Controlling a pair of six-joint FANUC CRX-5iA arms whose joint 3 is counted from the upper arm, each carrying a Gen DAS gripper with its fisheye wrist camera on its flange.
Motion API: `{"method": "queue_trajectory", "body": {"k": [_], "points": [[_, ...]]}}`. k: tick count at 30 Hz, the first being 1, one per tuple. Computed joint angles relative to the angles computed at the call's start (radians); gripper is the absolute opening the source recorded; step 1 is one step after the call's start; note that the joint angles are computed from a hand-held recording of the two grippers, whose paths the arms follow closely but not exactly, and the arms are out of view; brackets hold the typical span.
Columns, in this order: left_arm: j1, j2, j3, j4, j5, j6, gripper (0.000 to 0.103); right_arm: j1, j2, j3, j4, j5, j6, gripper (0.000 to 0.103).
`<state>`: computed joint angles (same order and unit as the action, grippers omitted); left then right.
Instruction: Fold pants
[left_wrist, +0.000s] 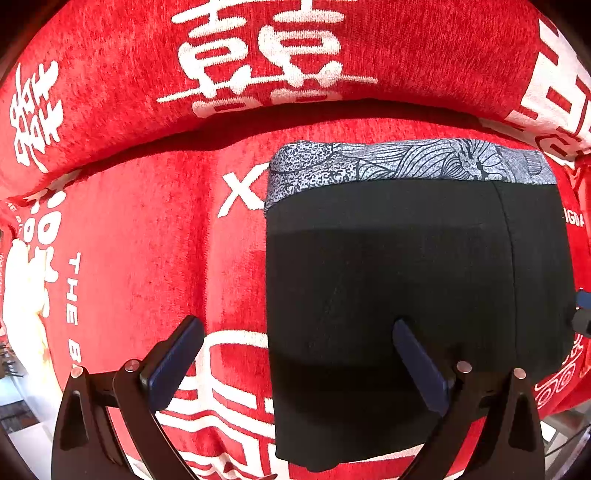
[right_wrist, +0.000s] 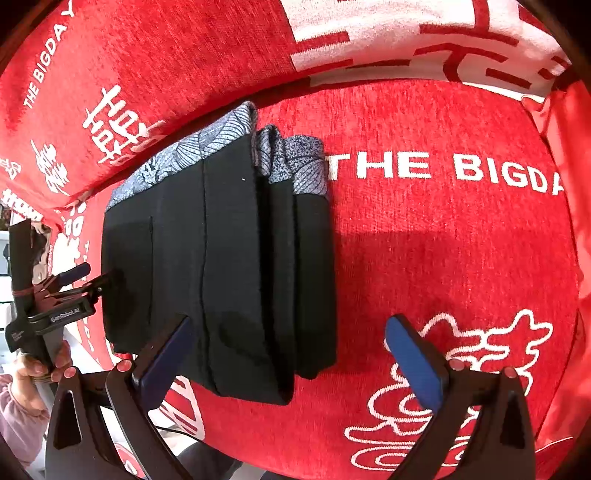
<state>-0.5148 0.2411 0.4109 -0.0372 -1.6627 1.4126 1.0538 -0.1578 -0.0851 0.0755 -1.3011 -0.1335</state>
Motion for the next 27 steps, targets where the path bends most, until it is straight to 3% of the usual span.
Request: {"method": "queue_trajectory", "body": {"k": [4, 8, 14, 18, 21, 22, 23, 24, 27], "points": [[0.056, 0.0, -0.03, 0.084, 0.011, -0.03, 0.103, -0.019, -0.004, -0.01, -0.027, 0.025, 0.041, 0.103], [0.141, -0.003, -0.092, 0.203, 0.046, -0.1, 0.103, -0.048, -0.042, -0.07, -0.05, 0.113, 0.092, 0.103], [0.234, 0.051, -0.196, 0.437, 0.048, -0.221, 0.103, -0.105, -0.142, -0.233, -0.114, 0.382, 0.186, 0.103], [0.237, 0.091, -0.234, 0.526, 0.05, -0.258, 0.103, -0.14, -0.18, -0.336, -0.137, 0.63, 0.223, 0.103], [0.235, 0.082, -0.267, 0.552, 0.083, -0.253, 0.099, -0.138, -0.154, -0.333, -0.121, 0.655, 0.184, 0.102], [0.237, 0.069, -0.288, 0.569, 0.097, -0.258, 0.092, -0.132, -0.146, -0.324, -0.105, 0.632, 0.147, 0.097], [0.241, 0.053, -0.312, 0.603, 0.104, -0.263, 0.078, -0.128, -0.139, -0.309, -0.097, 0.596, 0.126, 0.089], [0.237, 0.04, -0.31, 0.604, 0.11, -0.255, 0.072, -0.129, -0.127, -0.279, -0.106, 0.536, 0.129, 0.074], [0.222, 0.01, -0.294, 0.579, 0.12, -0.257, 0.06, -0.13, -0.152, -0.284, -0.118, 0.55, 0.097, 0.058]]}}
